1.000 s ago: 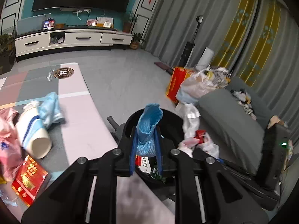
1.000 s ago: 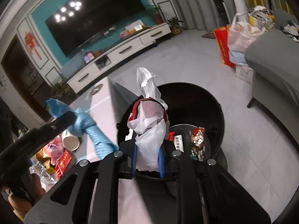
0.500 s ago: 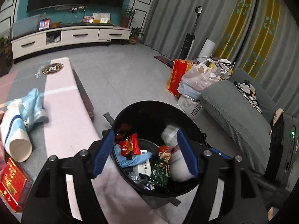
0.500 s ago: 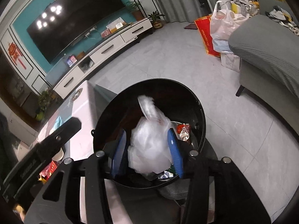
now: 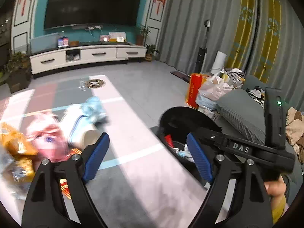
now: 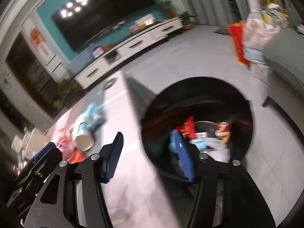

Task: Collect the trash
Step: 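Grasp the clear plastic bottle bag with the left tool while the right tool grasps the red cigarette box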

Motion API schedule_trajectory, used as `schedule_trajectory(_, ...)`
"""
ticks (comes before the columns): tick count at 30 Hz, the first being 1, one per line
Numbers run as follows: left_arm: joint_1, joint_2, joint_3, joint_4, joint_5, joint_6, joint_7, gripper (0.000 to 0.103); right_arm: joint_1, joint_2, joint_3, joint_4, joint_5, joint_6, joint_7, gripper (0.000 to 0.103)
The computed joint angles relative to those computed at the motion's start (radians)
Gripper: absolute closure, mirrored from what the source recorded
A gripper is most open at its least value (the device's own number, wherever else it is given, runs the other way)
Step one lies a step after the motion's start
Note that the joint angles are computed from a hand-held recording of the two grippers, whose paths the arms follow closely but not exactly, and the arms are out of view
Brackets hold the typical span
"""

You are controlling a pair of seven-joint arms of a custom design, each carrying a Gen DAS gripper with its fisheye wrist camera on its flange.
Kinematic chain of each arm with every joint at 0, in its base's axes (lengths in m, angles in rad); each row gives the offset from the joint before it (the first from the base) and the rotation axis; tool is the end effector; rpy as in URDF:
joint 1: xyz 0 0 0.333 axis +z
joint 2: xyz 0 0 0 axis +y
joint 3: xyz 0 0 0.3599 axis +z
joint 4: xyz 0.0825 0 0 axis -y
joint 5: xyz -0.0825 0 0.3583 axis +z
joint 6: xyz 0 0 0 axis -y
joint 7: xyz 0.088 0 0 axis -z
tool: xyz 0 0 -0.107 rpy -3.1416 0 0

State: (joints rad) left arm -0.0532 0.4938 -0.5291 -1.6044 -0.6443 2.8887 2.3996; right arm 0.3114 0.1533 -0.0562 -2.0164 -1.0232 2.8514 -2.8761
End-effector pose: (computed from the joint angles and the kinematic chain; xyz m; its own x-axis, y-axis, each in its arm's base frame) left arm 0.6587 -0.2931 0.5075 -0.6885 -0.7050 0.1700 -0.5055 0.2985 -0.8095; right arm 0.5687 0.1976 0.4931 -0.4391 -0.7934 -0.4215 -0.4979 0.6054 -0.6209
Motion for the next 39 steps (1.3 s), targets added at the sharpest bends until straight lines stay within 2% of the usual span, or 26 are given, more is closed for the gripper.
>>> schedule_trajectory(4, 0.094, -0.067, -0.019, -0.066, -0.08, 0.004, 0.063, 0.015, 0.012, 0.065, 0.025, 0.074, 0.11, 0.042, -0.148, 0.037)
schedule_trajectory(8, 0.122, -0.12, 0.05, -0.102, -0.129, -0.017, 0.059, 0.012, 0.005, 0.146, 0.088, 0.162, 0.306, 0.048, -0.39, 0.027)
schedule_trajectory(11, 0.117, -0.137, 0.119, -0.135, -0.136, 0.041, 0.016, 0.011, 0.008, 0.202, 0.131, 0.231, 0.399, 0.033, -0.547, 0.019)
schedule_trajectory(13, 0.137, -0.132, 0.132, -0.144, -0.151, 0.065, -0.009, 0.011, 0.014, 0.235, 0.155, 0.278, 0.447, 0.008, -0.65, 0.016)
schedule_trajectory(15, 0.16, -0.124, 0.137, -0.148, -0.163, 0.07, -0.028, 0.011, 0.035, 0.266, 0.159, 0.325, 0.466, -0.024, -0.738, 0.013)
schedule_trajectory(19, 0.206, -0.099, 0.129, -0.129, -0.176, 0.029, -0.026, 0.01, 0.128, 0.313, 0.097, 0.403, 0.416, -0.086, -0.844, 0.008)
schedule_trajectory(21, 0.198, -0.081, 0.138, -0.129, -0.16, 0.064, -0.019, 0.009, 0.145, 0.331, 0.089, 0.424, 0.435, -0.09, -0.902, 0.007)
schedule_trajectory(22, 0.189, -0.074, 0.152, -0.126, -0.135, 0.054, -0.047, 0.008, 0.15, 0.336, 0.085, 0.429, 0.451, -0.087, -0.923, 0.007)
schedule_trajectory(24, 0.216, -0.056, 0.134, -0.109, -0.133, 0.004, -0.044, 0.008, 0.166, 0.351, 0.069, 0.45, 0.483, -0.101, -0.949, 0.006)
schedule_trajectory(26, 0.165, -0.036, 0.191, -0.091, -0.059, -0.008, -0.134, 0.008, 0.18, 0.372, 0.051, 0.481, 0.52, -0.122, -0.971, 0.006)
schedule_trajectory(28, 0.15, -0.023, 0.2, -0.084, -0.015, -0.01, -0.179, 0.008, 0.189, 0.389, 0.034, 0.501, 0.558, -0.119, -0.991, 0.006)
schedule_trajectory(30, 0.11, -0.008, 0.238, -0.071, 0.062, -0.012, -0.265, 0.008, 0.198, 0.405, 0.017, 0.523, 0.588, -0.124, -1.016, 0.006)
schedule_trajectory(36, 0.088, 0.03, 0.248, -0.029, 0.192, -0.051, -0.404, 0.008, 0.172, 0.456, 0.036, 0.571, 0.705, -0.122, -1.149, 0.006)
schedule_trajectory(39, 0.084, 0.047, 0.25, -0.012, 0.238, -0.059, -0.447, 0.009, 0.156, 0.468, 0.051, 0.583, 0.76, -0.094, -1.202, 0.006)
